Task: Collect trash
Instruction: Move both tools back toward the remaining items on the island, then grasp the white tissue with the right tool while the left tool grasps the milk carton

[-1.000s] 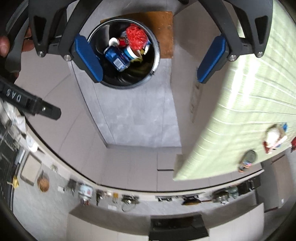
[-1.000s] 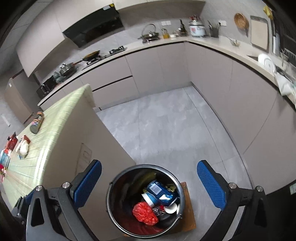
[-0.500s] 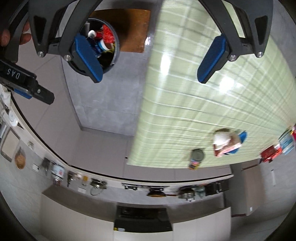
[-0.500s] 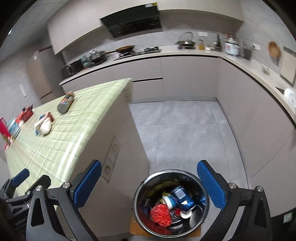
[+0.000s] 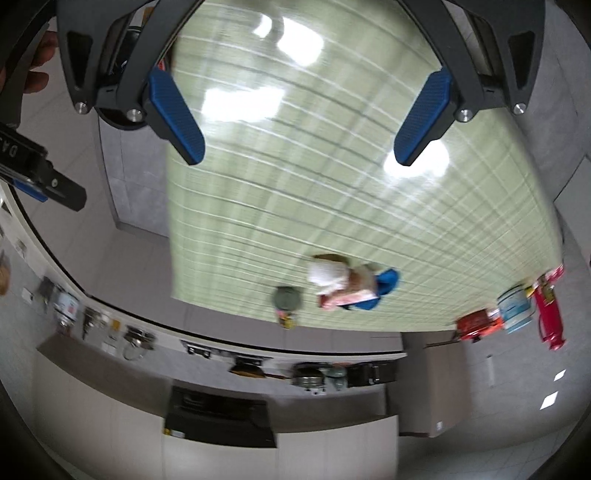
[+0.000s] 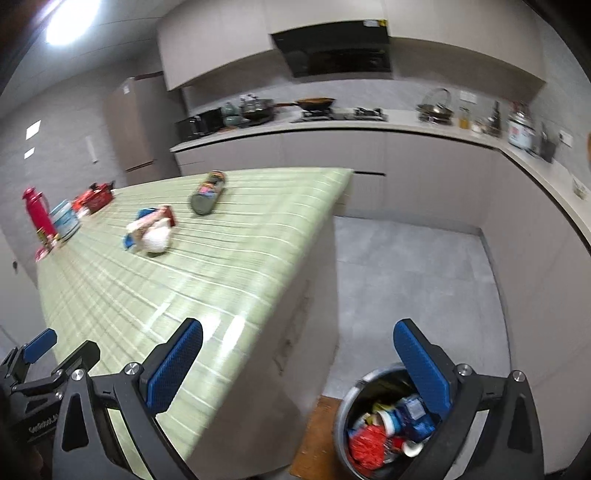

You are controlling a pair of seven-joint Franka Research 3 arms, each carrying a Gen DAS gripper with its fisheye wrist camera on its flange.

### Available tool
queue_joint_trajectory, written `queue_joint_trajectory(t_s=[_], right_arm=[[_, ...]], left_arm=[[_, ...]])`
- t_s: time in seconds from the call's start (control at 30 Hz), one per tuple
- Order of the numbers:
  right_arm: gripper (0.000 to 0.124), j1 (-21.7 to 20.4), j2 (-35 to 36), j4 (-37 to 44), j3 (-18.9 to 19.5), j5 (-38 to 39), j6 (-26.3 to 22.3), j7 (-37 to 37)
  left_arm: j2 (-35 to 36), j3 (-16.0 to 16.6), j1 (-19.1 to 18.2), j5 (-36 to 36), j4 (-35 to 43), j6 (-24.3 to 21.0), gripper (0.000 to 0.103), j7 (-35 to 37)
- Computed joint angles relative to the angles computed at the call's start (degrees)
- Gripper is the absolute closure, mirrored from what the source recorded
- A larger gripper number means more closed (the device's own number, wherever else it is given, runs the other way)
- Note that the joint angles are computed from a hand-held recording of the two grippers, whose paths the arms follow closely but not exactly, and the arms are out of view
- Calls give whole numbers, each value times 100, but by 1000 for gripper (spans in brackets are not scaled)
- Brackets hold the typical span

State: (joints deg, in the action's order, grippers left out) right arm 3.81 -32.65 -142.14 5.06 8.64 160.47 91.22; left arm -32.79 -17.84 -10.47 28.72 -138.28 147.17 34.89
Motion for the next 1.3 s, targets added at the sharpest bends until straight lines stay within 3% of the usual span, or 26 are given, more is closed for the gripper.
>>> queue_joint_trajectory(t_s=[0.07, 0.17, 0.3, 0.37, 0.53, 0.67, 0.83, 0.97, 1.2, 1.3], right_arm=[[21, 161, 129, 79, 28, 71, 157, -40], [21, 244, 427, 445, 182, -43, -161, -62], [21, 266, 882, 898, 438, -287, -196, 303], [21, 286, 1202, 1197, 569, -491, -150, 517], [21, 428, 2096, 2050, 754, -1186, -194, 1138], [21, 642, 2995, 2955, 806, -1921, -428, 1728], [22, 1106, 3877, 3895, 560, -2489, -736, 2046], [39, 1413, 4488, 4562, 333, -2344, -998, 1894], [42, 1890, 5339, 5536, -124, -2029, -1393, 1736], [52, 2023, 5626, 5880, -279, -1798, -1525, 1588]], left_arm=[[-96, 160, 79, 38, -143, 169, 0, 54], [-163, 379, 189, 13, -314, 503, 0, 210], [71, 864, 139, -322, -263, 541, 0, 1021], [224, 1020, 234, -515, -181, 426, 0, 1369], [443, 1280, 557, -804, -185, 741, 1, 1977], [832, 1642, 535, -1332, -16, 1109, 4, 2811], [1386, 1938, 504, -2093, 333, 1369, 8, 3812], [1828, 2171, 352, -2929, 668, 1429, 14, 4786], [2457, 2038, 513, -3833, 1274, 1322, 15, 5787], [2659, 1916, 591, -4266, 1511, 1252, 15, 6232]])
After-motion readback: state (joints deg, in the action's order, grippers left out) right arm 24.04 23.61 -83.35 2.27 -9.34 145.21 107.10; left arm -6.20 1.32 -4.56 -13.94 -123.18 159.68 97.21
